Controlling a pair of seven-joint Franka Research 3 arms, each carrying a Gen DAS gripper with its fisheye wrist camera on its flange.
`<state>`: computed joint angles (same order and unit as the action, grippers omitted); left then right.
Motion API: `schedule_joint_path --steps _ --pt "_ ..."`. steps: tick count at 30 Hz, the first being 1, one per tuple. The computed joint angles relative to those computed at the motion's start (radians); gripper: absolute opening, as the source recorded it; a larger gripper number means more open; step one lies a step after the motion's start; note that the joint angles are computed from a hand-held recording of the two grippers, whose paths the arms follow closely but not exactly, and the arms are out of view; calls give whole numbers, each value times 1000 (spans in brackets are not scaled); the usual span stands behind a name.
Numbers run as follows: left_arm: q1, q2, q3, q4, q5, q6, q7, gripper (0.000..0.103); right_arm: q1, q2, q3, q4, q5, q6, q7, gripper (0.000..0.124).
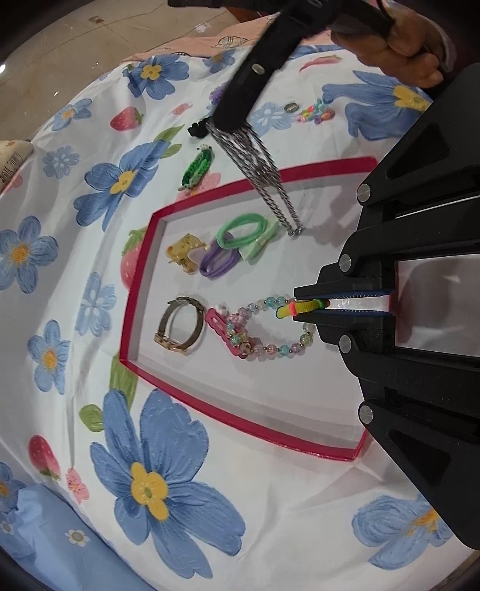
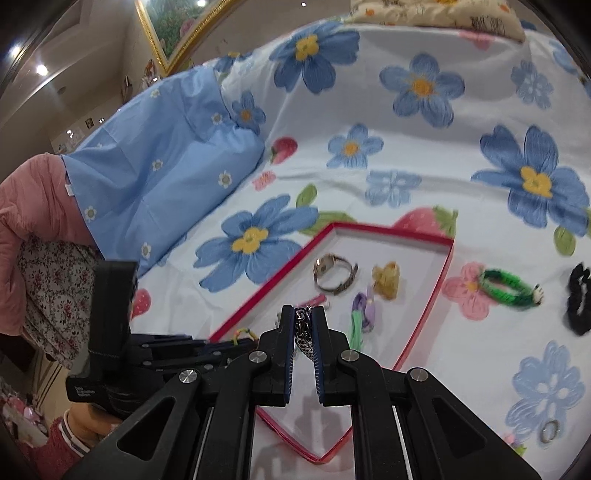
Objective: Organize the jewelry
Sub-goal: 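Carry the yellow hair tie and silver chain over the tray, then open both tools to release the hair tie and chain into the tray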
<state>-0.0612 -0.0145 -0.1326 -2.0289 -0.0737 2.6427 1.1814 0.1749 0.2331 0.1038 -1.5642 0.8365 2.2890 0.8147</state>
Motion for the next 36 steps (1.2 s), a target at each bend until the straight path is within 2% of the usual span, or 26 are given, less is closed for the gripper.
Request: schedule_joint_path --steps 17,22,26,36 --pt "11 63 -11 31 -30 -40 23 4 11 100 -2 38 -161 -48 115 9" --pt "14 64 -12 32 -38 -43 20 10 8 114 1 52 -180 -58 129 9" --pt "13 63 -11 36 -11 -51 -2 20 4 122 3 59 -183 -68 137 13" --pt "11 51 -10 32 12 -58 -23 22 -2 115 5 55 -177 -66 135 13"
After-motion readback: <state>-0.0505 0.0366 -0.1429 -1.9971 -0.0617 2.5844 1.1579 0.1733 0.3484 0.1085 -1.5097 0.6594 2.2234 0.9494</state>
